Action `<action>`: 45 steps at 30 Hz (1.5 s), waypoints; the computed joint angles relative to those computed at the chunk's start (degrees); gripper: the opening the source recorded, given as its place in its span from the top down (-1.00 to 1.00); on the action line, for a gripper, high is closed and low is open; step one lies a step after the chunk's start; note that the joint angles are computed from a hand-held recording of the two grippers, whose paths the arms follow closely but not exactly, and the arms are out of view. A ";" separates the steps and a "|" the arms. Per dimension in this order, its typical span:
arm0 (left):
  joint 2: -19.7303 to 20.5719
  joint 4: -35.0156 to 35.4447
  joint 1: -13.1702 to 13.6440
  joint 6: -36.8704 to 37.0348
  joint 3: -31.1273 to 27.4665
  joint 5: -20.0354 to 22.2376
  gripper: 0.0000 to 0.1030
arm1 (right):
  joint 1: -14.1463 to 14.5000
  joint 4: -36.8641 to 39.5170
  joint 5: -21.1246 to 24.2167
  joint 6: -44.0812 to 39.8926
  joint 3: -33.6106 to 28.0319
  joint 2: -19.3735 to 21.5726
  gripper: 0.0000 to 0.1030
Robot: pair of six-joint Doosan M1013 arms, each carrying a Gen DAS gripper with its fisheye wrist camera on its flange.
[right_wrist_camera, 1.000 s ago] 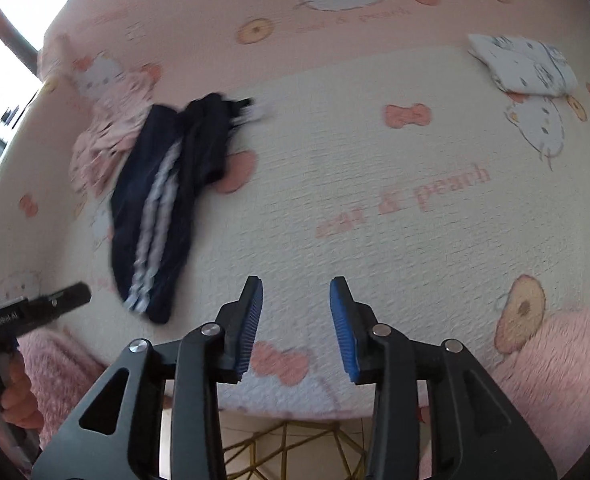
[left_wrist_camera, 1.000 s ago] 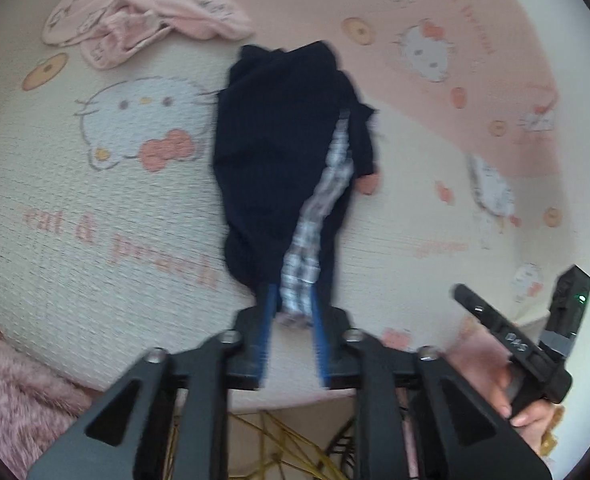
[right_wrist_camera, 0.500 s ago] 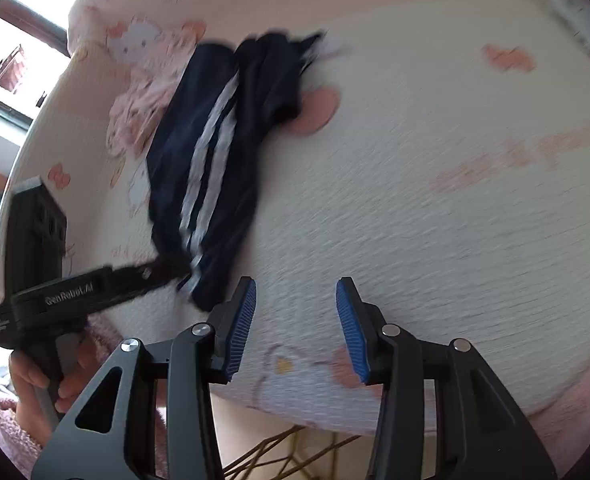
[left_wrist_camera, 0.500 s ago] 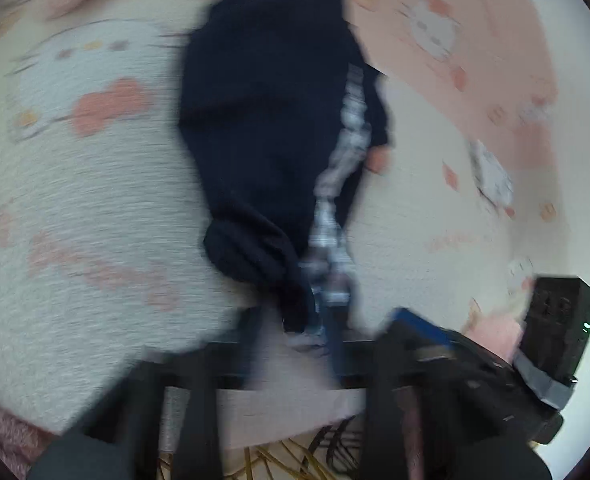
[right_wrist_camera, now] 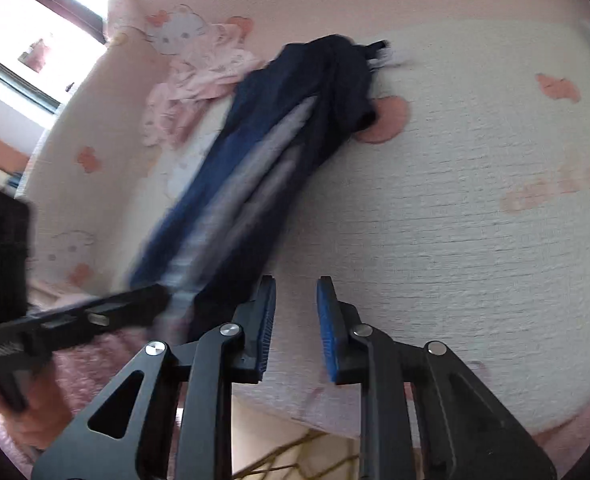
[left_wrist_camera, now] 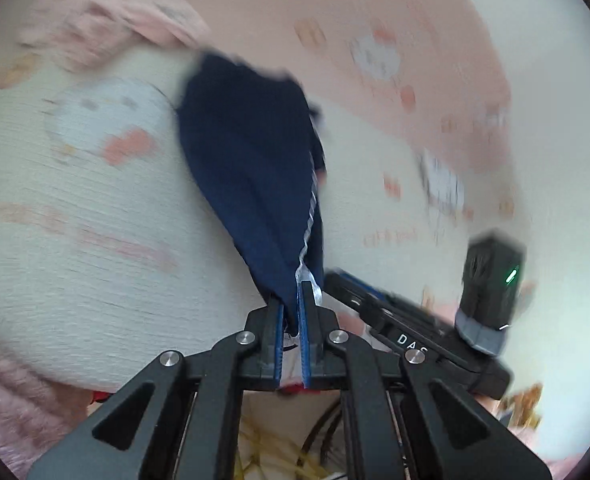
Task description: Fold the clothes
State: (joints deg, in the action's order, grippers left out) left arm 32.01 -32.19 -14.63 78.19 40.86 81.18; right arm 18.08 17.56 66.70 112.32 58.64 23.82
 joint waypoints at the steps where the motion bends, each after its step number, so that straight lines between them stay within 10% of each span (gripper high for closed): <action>1: -1.14 1.04 0.70 -1.86 1.44 -2.78 0.87 | 0.03 -2.08 0.40 1.19 -0.02 -0.17 0.59; 6: 0.88 16.38 1.72 -11.91 -3.63 2.25 0.74 | -0.73 -6.26 4.99 4.49 -0.97 0.40 0.44; 11: 3.08 19.04 -0.42 -2.13 -7.62 7.67 -0.15 | -1.07 -7.66 6.49 4.05 -6.03 3.09 0.07; 19: 6.62 31.60 -4.69 4.64 -9.33 15.13 -0.10 | -1.22 -7.83 9.45 6.24 -20.87 13.26 -0.33; 21: 7.25 31.21 -4.50 4.75 -9.96 14.78 0.80 | -1.34 -7.04 11.77 5.85 -24.32 15.90 -0.33; 24: 8.26 25.35 -2.64 1.93 -12.86 13.44 0.86 | -0.80 -8.29 18.33 3.72 -30.25 19.67 0.78; 35: 5.46 2.74 3.43 -5.73 -10.76 -1.82 0.89 | -2.18 -9.18 7.71 3.15 -16.96 7.49 0.90; 40: 7.67 9.96 2.96 -14.51 -12.34 9.40 0.88 | -2.17 -12.22 7.66 5.46 -13.52 4.00 0.89; 45: 4.37 13.19 1.02 -10.75 -5.85 10.35 0.77 | -1.39 -15.47 15.22 6.33 -11.36 4.51 0.74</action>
State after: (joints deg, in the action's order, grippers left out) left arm 36.38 -19.00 -13.62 67.44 35.01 91.53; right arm 16.70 2.10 81.92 118.66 47.28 28.33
